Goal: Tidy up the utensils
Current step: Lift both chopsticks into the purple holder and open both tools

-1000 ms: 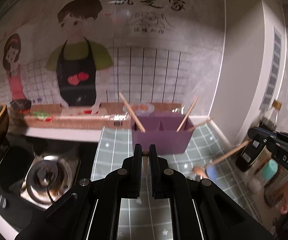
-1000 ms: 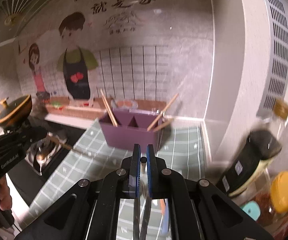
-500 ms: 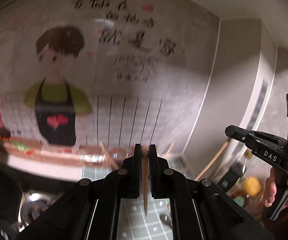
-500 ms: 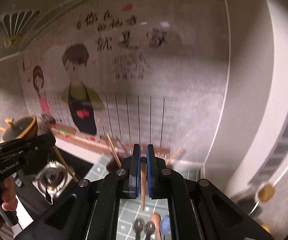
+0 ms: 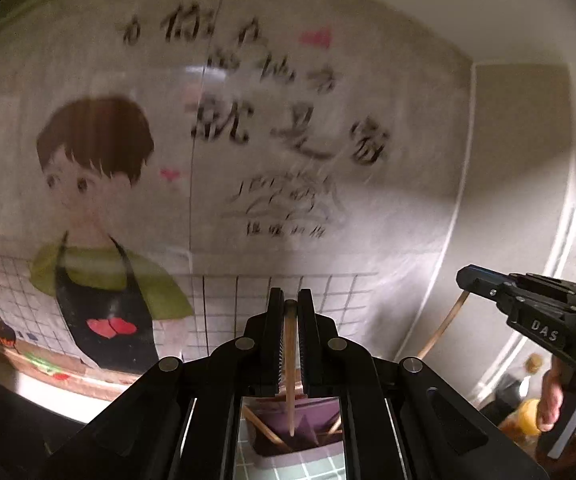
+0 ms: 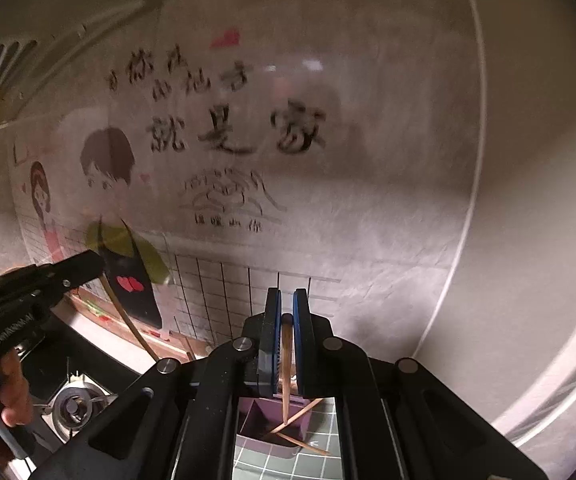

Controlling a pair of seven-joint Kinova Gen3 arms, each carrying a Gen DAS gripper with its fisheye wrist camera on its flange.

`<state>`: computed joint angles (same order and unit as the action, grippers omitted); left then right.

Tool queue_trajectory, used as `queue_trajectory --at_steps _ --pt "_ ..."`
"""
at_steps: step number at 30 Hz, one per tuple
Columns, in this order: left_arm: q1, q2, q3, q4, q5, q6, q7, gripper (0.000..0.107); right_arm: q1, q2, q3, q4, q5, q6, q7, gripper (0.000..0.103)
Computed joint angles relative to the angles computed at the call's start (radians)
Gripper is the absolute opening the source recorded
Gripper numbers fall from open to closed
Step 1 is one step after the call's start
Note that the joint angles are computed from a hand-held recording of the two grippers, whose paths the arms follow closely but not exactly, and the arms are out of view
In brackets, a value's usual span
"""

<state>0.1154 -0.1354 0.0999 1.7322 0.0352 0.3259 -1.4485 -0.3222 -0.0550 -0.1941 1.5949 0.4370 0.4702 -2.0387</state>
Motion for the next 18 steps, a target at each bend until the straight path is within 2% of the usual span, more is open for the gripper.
queue_trajectory --at_steps 4,8,18 --pt "0.025 0.087 -0.046 0.002 0.106 -0.014 -0.087 0.007 -0.009 0.075 0.027 -0.022 -0.047 0.002 0.014 0.006" --pt "0.005 0.161 -0.038 0.0 0.195 -0.019 -0.155 0.007 -0.013 0.146 0.061 -0.038 -0.142 0.014 0.079 0.006" --pt "-0.013 0.27 0.004 -0.031 0.167 0.028 -0.14 0.007 -0.007 0.246 0.093 -0.053 -0.304 0.033 0.203 0.006"
